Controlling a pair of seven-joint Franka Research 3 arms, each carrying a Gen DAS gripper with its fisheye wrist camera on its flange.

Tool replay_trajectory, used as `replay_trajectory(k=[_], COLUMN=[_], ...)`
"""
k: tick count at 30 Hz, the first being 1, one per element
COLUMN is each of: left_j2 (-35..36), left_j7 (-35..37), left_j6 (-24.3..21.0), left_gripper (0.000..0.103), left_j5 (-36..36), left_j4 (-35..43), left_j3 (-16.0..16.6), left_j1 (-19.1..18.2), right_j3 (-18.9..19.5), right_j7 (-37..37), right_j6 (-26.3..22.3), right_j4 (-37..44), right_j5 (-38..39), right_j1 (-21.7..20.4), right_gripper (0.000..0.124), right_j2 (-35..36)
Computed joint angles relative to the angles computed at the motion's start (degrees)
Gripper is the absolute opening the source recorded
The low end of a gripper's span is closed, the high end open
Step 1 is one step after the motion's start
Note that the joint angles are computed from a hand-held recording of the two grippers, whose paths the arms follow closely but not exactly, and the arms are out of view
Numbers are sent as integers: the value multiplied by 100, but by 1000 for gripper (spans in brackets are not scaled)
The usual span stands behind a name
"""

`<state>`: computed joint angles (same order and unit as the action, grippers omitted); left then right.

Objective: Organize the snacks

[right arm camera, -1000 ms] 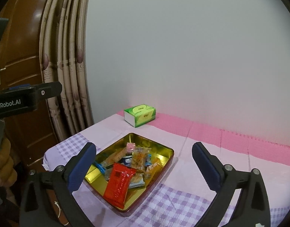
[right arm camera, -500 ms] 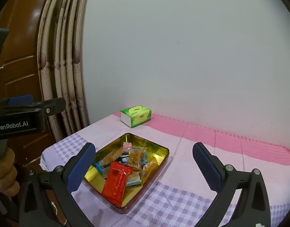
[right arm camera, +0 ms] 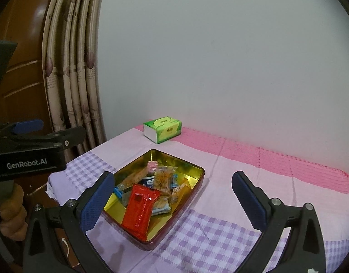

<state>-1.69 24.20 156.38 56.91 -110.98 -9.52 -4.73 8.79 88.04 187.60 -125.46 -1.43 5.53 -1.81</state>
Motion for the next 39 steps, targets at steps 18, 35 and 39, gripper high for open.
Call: replay_trajectory(k=[18, 35, 39], left_j2=[108, 168, 178], left_j7=[364, 568, 605], left_j6=[-35, -113, -121], left_gripper=[103, 103, 103], left_j5=[-344, -569, -622], left_j4=[17, 63, 59], left_j3=[36, 63, 68], left_j1=[-30, -65, -69], right_j3=[75, 41, -38], right_j7=[1023, 1315, 1187], right_j6=[-22, -61, -69], right_j4=[17, -16, -22], right_j5=[-1073, -1371, -1224], right_j1=[-234, -224, -118], right_gripper=[102, 102, 102], right_j2=[35, 19, 17])
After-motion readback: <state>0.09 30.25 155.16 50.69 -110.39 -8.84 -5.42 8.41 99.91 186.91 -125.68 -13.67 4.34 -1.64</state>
